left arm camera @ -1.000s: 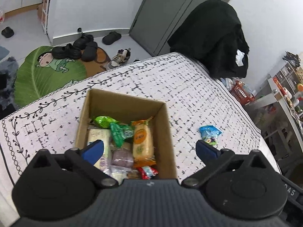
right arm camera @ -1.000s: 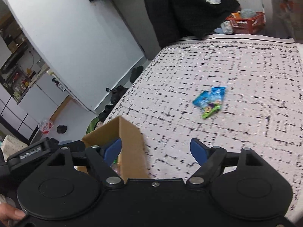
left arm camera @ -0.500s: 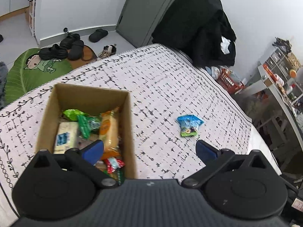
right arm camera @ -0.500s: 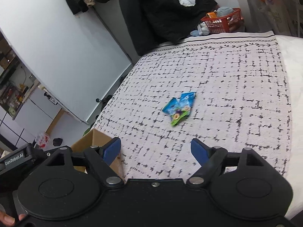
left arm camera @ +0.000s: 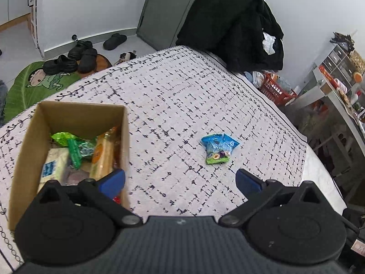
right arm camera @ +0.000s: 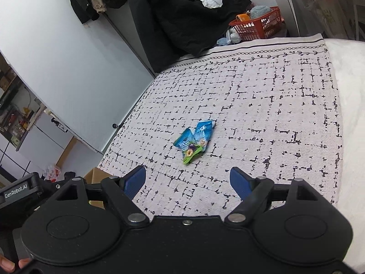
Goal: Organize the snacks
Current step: 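Move both tools from the box toward the two blue packets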
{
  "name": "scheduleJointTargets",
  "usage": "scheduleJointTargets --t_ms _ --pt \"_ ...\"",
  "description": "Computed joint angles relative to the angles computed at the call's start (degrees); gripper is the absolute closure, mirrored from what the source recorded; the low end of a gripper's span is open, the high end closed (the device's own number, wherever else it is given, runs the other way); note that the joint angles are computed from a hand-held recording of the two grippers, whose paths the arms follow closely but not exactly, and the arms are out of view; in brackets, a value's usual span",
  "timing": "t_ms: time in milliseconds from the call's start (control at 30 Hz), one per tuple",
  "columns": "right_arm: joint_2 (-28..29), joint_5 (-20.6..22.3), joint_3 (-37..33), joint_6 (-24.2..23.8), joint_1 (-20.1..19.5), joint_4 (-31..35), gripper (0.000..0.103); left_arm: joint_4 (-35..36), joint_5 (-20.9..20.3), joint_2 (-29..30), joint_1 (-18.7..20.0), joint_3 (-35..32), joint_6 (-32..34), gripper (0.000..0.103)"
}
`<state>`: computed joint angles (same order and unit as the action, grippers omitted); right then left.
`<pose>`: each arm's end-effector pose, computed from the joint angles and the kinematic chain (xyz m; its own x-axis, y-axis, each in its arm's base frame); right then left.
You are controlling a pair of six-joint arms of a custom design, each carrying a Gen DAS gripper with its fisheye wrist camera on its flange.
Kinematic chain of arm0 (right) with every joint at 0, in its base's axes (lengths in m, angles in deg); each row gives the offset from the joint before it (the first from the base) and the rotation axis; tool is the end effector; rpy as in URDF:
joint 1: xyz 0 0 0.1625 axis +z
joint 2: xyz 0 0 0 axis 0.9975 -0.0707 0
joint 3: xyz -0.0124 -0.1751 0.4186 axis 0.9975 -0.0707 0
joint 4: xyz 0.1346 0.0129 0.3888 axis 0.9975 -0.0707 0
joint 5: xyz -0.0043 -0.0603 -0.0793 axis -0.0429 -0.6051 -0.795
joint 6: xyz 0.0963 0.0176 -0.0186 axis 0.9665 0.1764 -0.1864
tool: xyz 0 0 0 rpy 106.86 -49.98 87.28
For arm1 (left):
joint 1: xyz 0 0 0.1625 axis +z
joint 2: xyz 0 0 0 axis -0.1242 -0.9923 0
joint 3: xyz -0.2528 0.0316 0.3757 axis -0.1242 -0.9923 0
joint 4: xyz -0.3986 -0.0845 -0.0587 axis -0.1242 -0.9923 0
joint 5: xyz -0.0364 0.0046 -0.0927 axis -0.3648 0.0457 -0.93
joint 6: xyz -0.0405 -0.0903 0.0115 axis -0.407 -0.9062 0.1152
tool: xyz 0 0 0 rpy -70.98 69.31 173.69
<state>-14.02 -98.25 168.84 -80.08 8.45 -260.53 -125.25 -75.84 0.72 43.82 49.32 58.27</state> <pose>0.1187 -0.3780 0.2947 -0.9206 0.3544 0.1637 0.0685 0.5596 -0.8259 -0.3461 -0.4906 0.1304 -0.8845 0.2453 -0.3968 0.3998 0.8369 -0.3739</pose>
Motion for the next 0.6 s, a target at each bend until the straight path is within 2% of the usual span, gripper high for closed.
scheduleJointTargets --t_ms 167,367,600 --pt "-0.26 3.65 0.96 -1.96 -3.91 -1.00 0.023 -1.79 -0.04 2.50 -0.11 -0.73 0.20 0.001" --pt "-0.07 10.02 2.16 -1.63 -9.33 -3.32 0.023 -3.01 0.56 5.81 0.31 -2.21 -0.44 0.003" --pt "2.76 10.53 -0.15 -0.46 -11.97 -3.46 0.023 -3.59 1.36 10.00 1.22 -4.74 -0.93 0.007"
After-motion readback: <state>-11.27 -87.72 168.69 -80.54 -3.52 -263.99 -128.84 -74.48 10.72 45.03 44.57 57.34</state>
